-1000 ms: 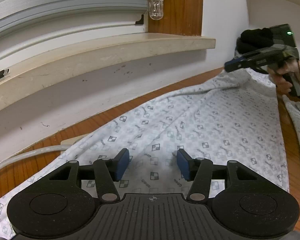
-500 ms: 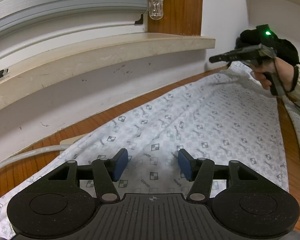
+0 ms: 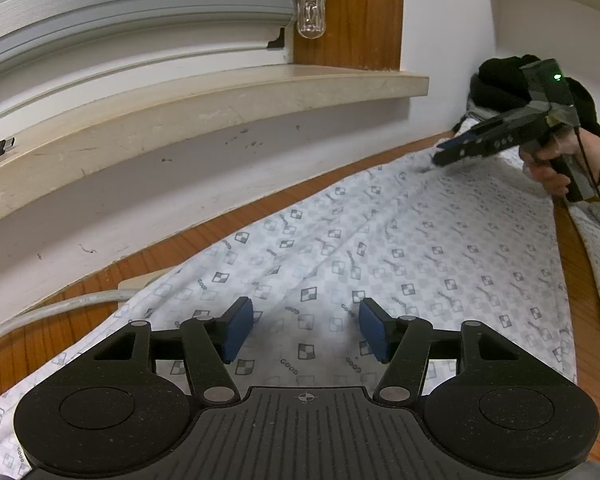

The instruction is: Fold clothes

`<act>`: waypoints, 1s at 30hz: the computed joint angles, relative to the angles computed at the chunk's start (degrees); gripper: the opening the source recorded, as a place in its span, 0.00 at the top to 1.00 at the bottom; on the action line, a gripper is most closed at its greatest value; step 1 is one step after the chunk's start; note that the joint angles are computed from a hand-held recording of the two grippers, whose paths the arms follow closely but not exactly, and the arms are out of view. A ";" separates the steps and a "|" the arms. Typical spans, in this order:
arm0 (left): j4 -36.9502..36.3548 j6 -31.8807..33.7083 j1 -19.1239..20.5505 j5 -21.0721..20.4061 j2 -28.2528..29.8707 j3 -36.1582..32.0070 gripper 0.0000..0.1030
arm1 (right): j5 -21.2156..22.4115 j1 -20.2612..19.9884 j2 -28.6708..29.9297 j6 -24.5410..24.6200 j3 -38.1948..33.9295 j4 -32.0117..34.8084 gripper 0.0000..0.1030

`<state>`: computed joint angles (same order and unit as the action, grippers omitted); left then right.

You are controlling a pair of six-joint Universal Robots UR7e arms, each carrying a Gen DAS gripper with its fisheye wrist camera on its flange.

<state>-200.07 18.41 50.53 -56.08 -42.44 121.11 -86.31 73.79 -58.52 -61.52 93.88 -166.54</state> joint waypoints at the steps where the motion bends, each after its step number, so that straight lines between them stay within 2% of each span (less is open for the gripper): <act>1: -0.04 0.03 0.02 0.00 0.02 0.01 0.39 | -0.33 0.34 0.54 -0.26 -0.23 -0.73 0.97; 3: -0.19 0.09 0.06 0.01 0.04 0.06 0.39 | 0.99 0.52 1.19 -0.03 0.11 -4.36 0.99; 5: -0.30 0.15 0.14 -0.07 0.04 0.12 0.39 | 4.10 0.26 1.62 1.49 0.79 -10.14 0.99; 8: -0.44 0.16 0.23 -0.14 0.00 0.23 0.38 | 2.04 0.83 3.22 2.19 0.75 -16.99 0.95; 9: -0.47 0.07 0.20 -0.05 0.03 0.24 0.37 | 0.92 0.89 3.37 2.05 0.61 -18.01 0.85; 10: -0.43 0.00 0.20 -0.07 0.03 0.21 0.37 | -0.27 0.79 3.16 1.82 0.43 -18.04 0.67; 11: -0.41 -0.07 0.20 -0.07 0.04 0.19 0.37 | 0.08 0.20 2.55 2.70 0.46 -18.20 0.63; 13: -0.47 -0.32 0.16 0.09 0.08 0.20 0.37 | 1.46 -1.56 0.93 6.15 0.37 -19.68 0.65; 15: -0.46 -0.62 0.18 0.11 0.03 0.27 0.37 | -0.03 -2.88 0.27 8.14 -0.69 -22.21 0.65; 17: -0.38 -0.66 0.27 -0.09 -0.24 0.53 0.37 | -3.87 -3.77 0.91 7.51 -2.61 -25.18 0.65; 19: -0.28 -0.71 0.42 -0.40 -0.65 0.82 0.37 | -7.15 -4.58 1.28 8.43 -4.76 -24.16 0.64; 25: 0.03 -1.11 0.61 -0.80 -1.00 0.79 0.37 | -9.14 -5.48 2.34 7.52 -7.06 -24.03 0.57; 28: -0.13 -0.82 0.35 -0.18 -0.65 0.68 0.37 | -9.10 -5.54 2.66 7.08 -8.22 -22.19 0.60; 29: -0.17 -0.81 0.35 -0.16 -0.60 0.65 0.37 | -8.85 -5.59 2.71 6.80 -8.58 -21.36 0.68; 30: -0.20 -0.81 0.35 -0.15 -0.56 0.64 0.37 | -8.83 -5.62 2.72 6.70 -8.96 -20.70 0.97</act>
